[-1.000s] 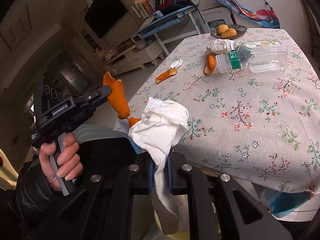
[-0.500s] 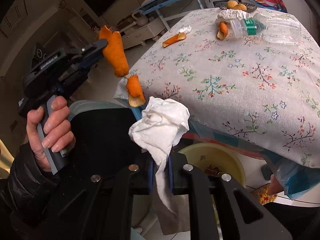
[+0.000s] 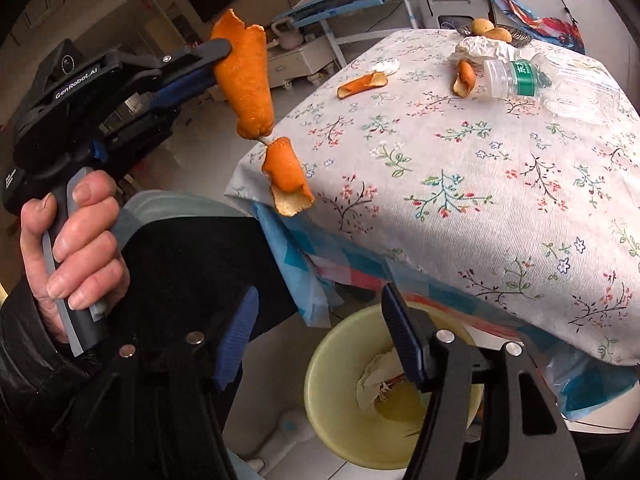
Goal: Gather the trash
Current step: 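Carry the orange peel and tissue toward the yellow basin with both grippers, then open the right gripper over the basin while the left gripper drops the peel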
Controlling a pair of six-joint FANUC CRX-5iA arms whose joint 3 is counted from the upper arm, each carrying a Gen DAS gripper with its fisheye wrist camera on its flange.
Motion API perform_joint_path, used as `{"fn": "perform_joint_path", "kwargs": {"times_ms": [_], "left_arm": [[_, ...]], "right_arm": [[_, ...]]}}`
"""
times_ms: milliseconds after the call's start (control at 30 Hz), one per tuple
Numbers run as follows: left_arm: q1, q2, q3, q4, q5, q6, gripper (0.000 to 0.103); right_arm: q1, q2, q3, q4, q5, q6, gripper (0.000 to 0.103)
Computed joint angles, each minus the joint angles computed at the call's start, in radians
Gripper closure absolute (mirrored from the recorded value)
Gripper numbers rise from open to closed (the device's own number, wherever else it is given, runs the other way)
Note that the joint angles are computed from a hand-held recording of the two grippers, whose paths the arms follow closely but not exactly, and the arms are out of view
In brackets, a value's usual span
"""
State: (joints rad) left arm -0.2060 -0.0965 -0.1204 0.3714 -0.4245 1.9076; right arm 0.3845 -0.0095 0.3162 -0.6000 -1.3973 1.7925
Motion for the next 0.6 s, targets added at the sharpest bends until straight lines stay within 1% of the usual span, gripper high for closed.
{"fn": "perform_joint_path", "kwargs": {"times_ms": [100,133,167,200,267,333,367,400,500,600], "left_arm": [[0.004,0.041,0.064,0.017,0.020,-0.018,0.087],[0.004,0.058,0.101,-0.017,0.017,0.005,0.086],[0.002,0.080,0.157,-0.090,-0.006,0.051,0.086],[0.000,0.113,0.223,-0.162,-0.053,0.094,0.086],[-0.007,0.208,0.389,-0.319,-0.229,0.188,0.086],[-0.025,0.281,0.510,-0.440,-0.385,0.233,0.087],[-0.028,0.292,0.525,-0.459,-0.413,0.234,0.087],[-0.024,0.288,0.517,-0.455,-0.415,0.233,0.087],[-0.006,0.243,0.448,-0.415,-0.374,0.223,0.087],[-0.011,0.203,0.408,-0.406,-0.365,0.205,0.086]], "right_arm": [[-0.018,-0.002,-0.002,-0.020,0.009,-0.005,0.041],[-0.026,-0.006,-0.004,-0.028,0.007,-0.004,0.041],[-0.028,-0.003,0.004,-0.033,0.004,-0.011,0.041],[-0.033,0.001,0.007,-0.039,0.002,-0.013,0.041],[-0.043,0.006,0.009,-0.048,0.000,-0.016,0.041],[-0.055,0.003,0.010,-0.055,-0.004,-0.015,0.041],[-0.056,-0.001,0.010,-0.059,-0.003,-0.021,0.041],[-0.062,-0.002,0.012,-0.067,-0.004,-0.021,0.041],[-0.072,-0.003,0.012,-0.082,-0.004,-0.023,0.041],[-0.066,0.000,0.014,-0.072,0.002,-0.028,0.041]]}}
